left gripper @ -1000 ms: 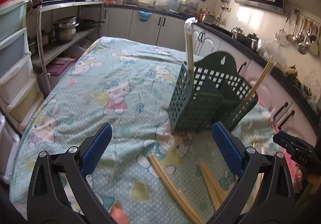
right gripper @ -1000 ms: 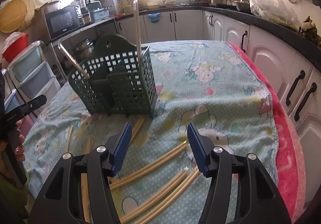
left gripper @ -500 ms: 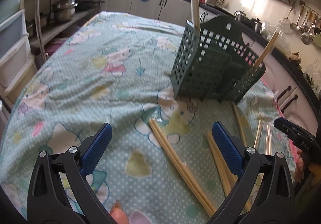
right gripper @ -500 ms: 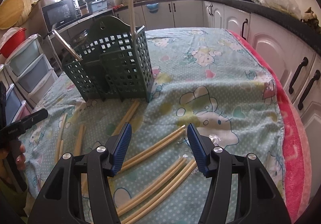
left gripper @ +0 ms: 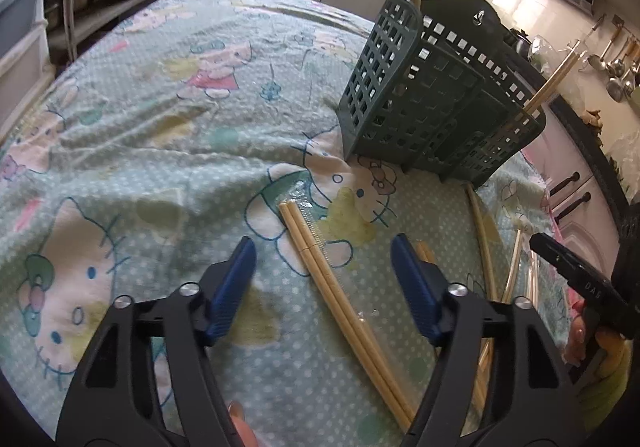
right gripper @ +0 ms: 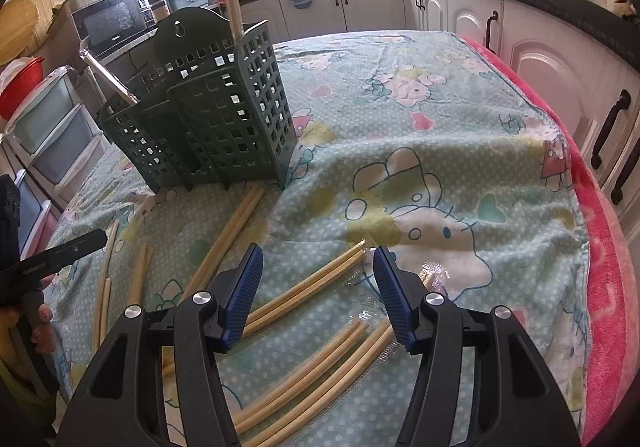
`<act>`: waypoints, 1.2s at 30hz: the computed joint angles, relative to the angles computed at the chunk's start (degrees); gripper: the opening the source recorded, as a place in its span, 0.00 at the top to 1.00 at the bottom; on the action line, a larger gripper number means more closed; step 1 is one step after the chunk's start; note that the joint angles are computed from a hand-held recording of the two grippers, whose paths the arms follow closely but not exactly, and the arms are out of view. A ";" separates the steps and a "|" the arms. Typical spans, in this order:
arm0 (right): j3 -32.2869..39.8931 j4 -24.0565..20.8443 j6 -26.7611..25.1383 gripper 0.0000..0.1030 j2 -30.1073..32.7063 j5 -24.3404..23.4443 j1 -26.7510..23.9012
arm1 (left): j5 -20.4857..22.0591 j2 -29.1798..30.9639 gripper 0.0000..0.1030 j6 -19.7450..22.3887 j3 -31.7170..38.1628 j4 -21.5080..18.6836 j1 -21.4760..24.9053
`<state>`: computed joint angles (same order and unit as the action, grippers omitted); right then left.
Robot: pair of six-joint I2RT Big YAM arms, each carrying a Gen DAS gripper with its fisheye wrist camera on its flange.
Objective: Organize utensils
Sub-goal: 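Move both grippers back down to the loose chopsticks beside the caddy, then close the left gripper on wrapped chopsticks while the right gripper grasps another pair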
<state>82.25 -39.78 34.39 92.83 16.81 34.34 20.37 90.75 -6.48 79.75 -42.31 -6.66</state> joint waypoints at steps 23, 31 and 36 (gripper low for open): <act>1.89 -2.46 2.71 0.53 3.24 -4.48 -2.81 | -8.24 5.91 0.54 -0.75 6.74 -1.88 -2.63; 2.00 -1.62 4.13 0.84 3.38 -4.27 -3.57 | -9.79 6.68 0.77 -0.98 7.48 -1.33 -2.04; 1.88 -0.36 4.16 0.92 3.31 -4.58 -3.70 | -9.21 6.90 0.84 -1.11 7.49 -0.94 -1.41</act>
<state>84.13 -40.14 38.55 96.14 12.22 30.64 11.16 97.65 -7.60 87.24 -43.25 -8.07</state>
